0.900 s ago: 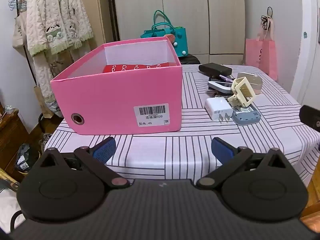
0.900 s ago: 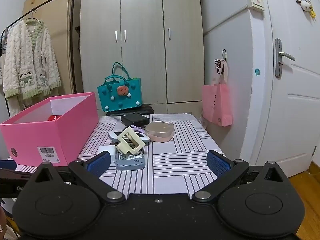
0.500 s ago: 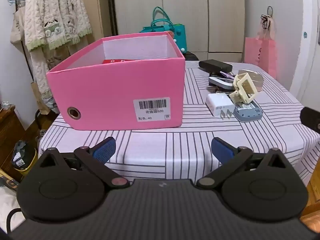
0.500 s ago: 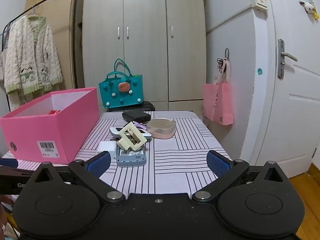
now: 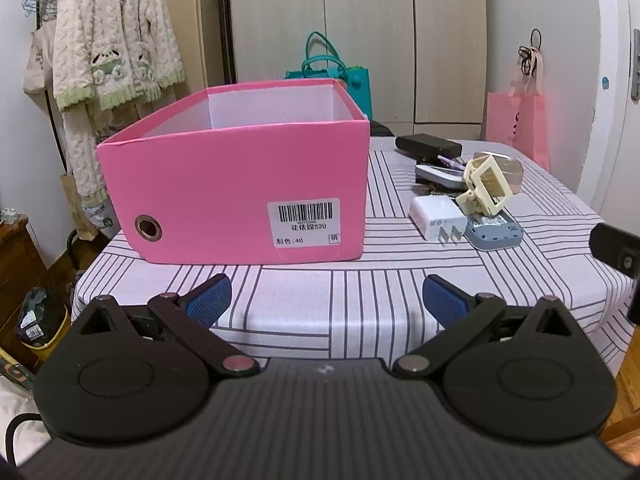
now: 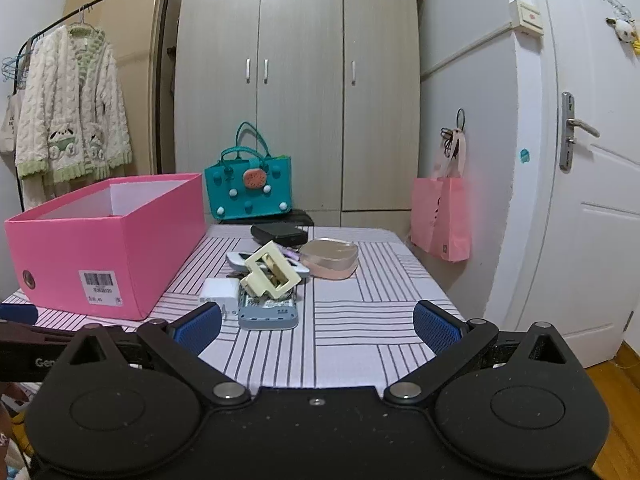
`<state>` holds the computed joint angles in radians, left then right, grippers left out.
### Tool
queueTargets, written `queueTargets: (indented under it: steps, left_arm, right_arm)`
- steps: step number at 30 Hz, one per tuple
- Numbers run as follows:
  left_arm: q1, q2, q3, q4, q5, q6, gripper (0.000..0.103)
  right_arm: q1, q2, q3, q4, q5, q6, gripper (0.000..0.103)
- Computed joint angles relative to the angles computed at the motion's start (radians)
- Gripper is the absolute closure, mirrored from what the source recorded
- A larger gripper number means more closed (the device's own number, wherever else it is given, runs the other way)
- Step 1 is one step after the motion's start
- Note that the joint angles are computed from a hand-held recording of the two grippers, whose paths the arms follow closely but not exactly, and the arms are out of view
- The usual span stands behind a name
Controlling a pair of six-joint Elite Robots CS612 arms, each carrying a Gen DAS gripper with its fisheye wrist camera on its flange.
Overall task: Organize rigid objects
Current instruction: 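Move the left tool toward the pink box while the right tool approaches the beige clip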
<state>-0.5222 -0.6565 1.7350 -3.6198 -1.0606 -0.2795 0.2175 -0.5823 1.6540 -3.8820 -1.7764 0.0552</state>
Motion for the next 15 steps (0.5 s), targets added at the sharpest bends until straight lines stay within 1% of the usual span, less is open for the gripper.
queueTargets:
  steps: [3, 8, 15]
  left_arm:
    - [-0.001, 0.004, -0.001, -0.013, 0.003, 0.006, 0.000]
    - [-0.002, 0.005, 0.001, -0.034, 0.006, 0.013, 0.000]
    - [-0.002, -0.001, 0.008, -0.035, 0.000, 0.011, 0.000]
  right_arm:
    - [0.000, 0.005, -0.003, -0.005, -0.013, -0.002, 0.000]
    - [-0.009, 0.001, 0.003, 0.001, -0.003, 0.023, 0.000]
    - [-0.019, -0.005, 0.012, 0.011, -0.011, 0.040, 0.000]
